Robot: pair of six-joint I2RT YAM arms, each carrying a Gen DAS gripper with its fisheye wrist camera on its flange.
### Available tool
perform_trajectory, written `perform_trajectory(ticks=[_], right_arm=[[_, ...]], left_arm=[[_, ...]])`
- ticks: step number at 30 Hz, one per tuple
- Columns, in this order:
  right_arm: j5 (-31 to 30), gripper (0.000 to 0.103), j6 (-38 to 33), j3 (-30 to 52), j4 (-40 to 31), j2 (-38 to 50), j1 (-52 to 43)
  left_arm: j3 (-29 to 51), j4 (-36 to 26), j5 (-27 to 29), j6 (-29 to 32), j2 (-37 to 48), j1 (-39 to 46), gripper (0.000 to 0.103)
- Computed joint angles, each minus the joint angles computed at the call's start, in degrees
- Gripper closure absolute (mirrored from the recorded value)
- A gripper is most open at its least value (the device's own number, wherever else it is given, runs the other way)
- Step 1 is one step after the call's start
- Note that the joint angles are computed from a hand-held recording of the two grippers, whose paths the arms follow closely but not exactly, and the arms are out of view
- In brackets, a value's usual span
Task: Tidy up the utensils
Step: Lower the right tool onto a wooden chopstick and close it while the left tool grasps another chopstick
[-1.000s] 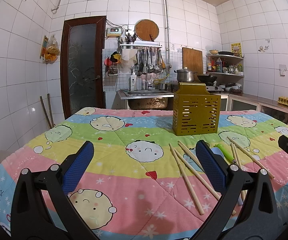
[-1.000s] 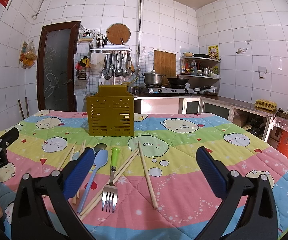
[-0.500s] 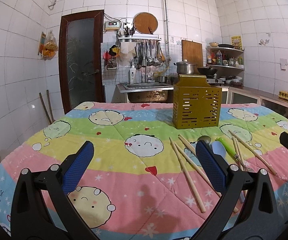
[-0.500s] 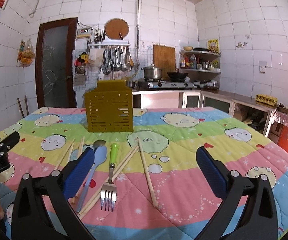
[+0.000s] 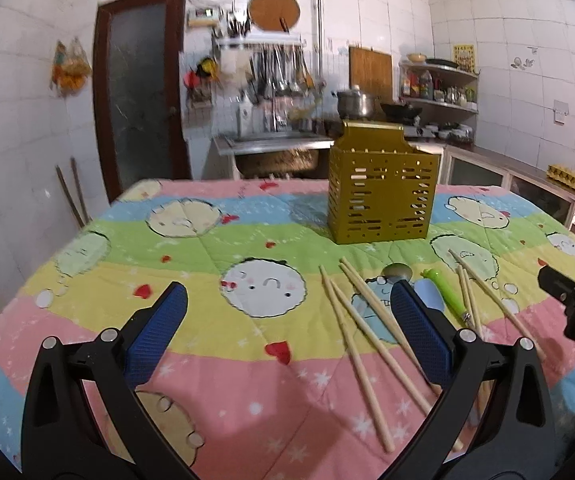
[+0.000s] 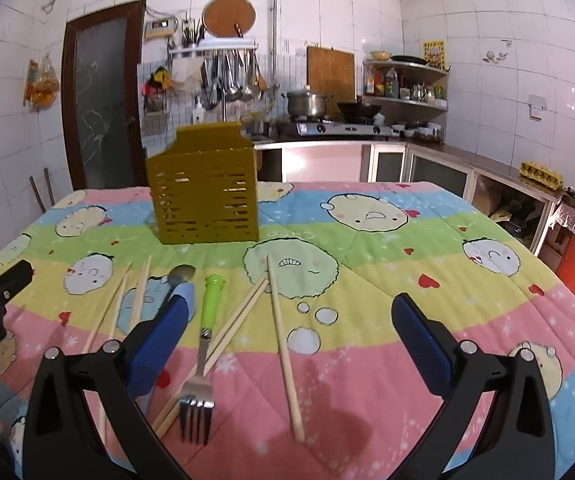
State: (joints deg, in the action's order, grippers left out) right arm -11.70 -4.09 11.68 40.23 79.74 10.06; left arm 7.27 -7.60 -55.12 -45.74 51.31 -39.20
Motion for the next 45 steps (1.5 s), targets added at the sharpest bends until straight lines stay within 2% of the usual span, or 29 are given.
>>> perform_trajectory(ticks=[2,4,7,11,16,19,21,24,29,32,39,43,45], right_arm=[[1.82,0.004,-1.09,3.35,-1.12,3.13,0.94],[5.01,0.004,-1.3,6.92,-2.68,6.44,1.95],[3.91,0.004,-1.74,13.23,-5.0,13.04,1.24],[3.68,0.004,-2.48,19.06,-8.1,19.08,1.81],[4.49,0.007,-2.61,22.95,-10.91,23.57,2.29],[3.44,0.019,-2.58,25.44,-13.61,25.8,1.75],[2.96,0.02,-2.56,27.15,-15.84,26.95,1.43],[2.62,0.027,-2.65,29.0,-18.34,28.29,1.43],[2.73,0.038,-2.87,31.55,-22.09,29.97,1.99],[3.48,0.041,-3.05,32.7,-23.31,30.64,2.64],[6.17,0.054,-2.41,37.39,-28.21,32.22,4.99],[6.58,0.066,-1.74,40.54,-32.95,32.85,6.2],[7.23,0.069,-1.52,41.94,-34.73,33.23,6.78]], left_arm=[[0.13,5.67,7.17,5.82,1.09,7.08,0.005],[1.79,10.91,14.78,9.49,7.05,14.62,0.005],[5.22,15.15,20.26,12.67,16.97,20.47,0.005],[8.23,18.34,26.34,14.36,26.11,24.83,0.005],[10.02,20.7,28.06,14.71,33.1,25.61,0.006],[10.74,21.47,30.47,15.29,35.43,27.02,0.011],[11.57,21.35,32.4,15.52,37.05,28.29,0.014],[11.77,22.01,34.39,15.7,38.62,29.78,0.019],[13.78,20.87,34.24,15.6,40.63,30.01,0.021],[15.64,20.03,35.26,16.6,41.65,31.07,0.026],[18.64,17.71,37.5,18.04,42.64,32.69,0.048],[20.19,15.89,39.55,18.5,42.89,33.22,0.062],[20.56,15.57,40.94,18.76,42.94,33.76,0.066]])
